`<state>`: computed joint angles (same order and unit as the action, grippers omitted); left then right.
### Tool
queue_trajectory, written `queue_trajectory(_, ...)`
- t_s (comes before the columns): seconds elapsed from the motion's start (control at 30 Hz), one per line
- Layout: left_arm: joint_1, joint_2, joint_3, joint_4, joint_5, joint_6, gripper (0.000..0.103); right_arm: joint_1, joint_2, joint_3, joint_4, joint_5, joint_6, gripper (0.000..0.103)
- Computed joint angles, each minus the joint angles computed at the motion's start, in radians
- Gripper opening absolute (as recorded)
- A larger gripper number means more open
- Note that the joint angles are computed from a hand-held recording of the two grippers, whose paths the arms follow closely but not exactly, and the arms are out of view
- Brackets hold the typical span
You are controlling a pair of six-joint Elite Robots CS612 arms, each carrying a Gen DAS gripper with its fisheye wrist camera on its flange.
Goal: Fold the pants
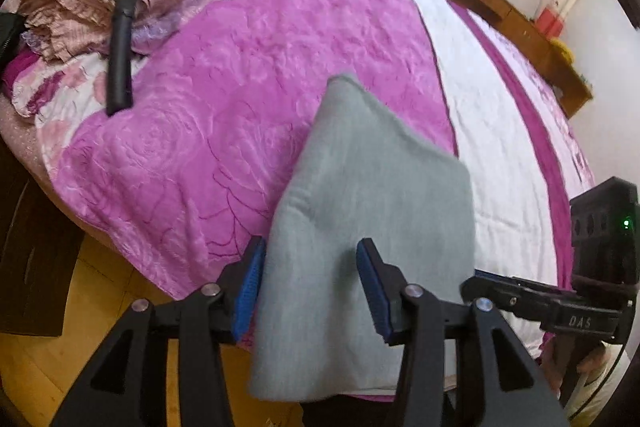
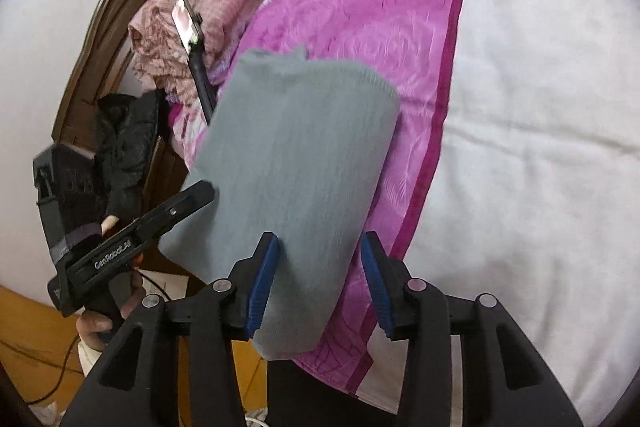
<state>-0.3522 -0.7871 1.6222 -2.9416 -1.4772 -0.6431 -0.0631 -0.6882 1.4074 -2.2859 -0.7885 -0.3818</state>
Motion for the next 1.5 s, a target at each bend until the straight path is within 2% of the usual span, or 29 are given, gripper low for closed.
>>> queue_trajectory(0.17,0.007,0.025,-0.015,0.000,-0.021,-0.017,0.051,0.009,0.011,-0.005,-0.012,-0.001,0.002,0.038)
queue_trajectory(0.27,0.013,0.037,-0.018,-0.027,-0.038,-0.030,0.055,0.017,0.025,-0.011,-0.041,0.002,0.033,0.044)
queue_trajectory(0.47,0.018,0.052,-0.013,-0.082,-0.051,-0.045,0.056,0.026,0.056,-0.033,-0.077,0.056,0.099,0.048)
queue_trajectory(0.5,0.019,0.055,-0.008,-0.104,-0.058,-0.051,0.055,0.027,0.056,-0.032,-0.084,0.062,0.096,0.046)
queue_trajectory(0.57,0.027,0.060,0.001,-0.158,-0.098,-0.066,0.042,0.027,0.052,-0.022,-0.108,0.075,0.082,0.039)
queue_trajectory(0.63,0.033,0.064,0.004,-0.185,-0.129,-0.094,0.039,0.023,0.043,-0.012,-0.118,0.092,0.054,0.026)
queue_trajectory(0.7,0.033,0.060,0.009,-0.192,-0.133,-0.110,0.037,0.017,0.037,-0.008,-0.103,0.121,0.033,0.020)
queue_trajectory(0.8,0.021,0.045,0.014,-0.178,-0.107,-0.104,0.033,0.010,0.022,-0.008,-0.064,0.157,-0.022,0.016)
queue_trajectory(0.87,0.011,0.036,0.019,-0.181,-0.097,-0.097,0.031,0.004,0.008,0.001,-0.075,0.171,-0.052,0.015)
queue_trajectory(0.97,0.001,0.034,0.015,-0.206,-0.113,-0.105,0.031,-0.010,-0.009,0.009,-0.078,0.188,-0.079,0.015)
queue_trajectory(1.07,-0.008,0.036,0.000,-0.213,-0.134,-0.124,0.030,-0.028,-0.021,-0.006,-0.013,0.186,-0.149,0.015)
queue_trajectory(1.13,-0.019,0.040,-0.020,-0.216,-0.142,-0.108,0.030,-0.044,-0.025,-0.022,0.031,0.180,-0.183,0.015)
queue_trajectory(1.3,-0.047,0.067,-0.096,-0.204,-0.171,-0.056,0.030,-0.084,-0.032,-0.048,0.042,0.179,-0.194,0.015)
queue_trajectory(1.5,-0.075,0.121,-0.235,-0.143,-0.187,0.013,0.030,-0.137,-0.022,-0.095,0.046,0.192,-0.193,0.015)
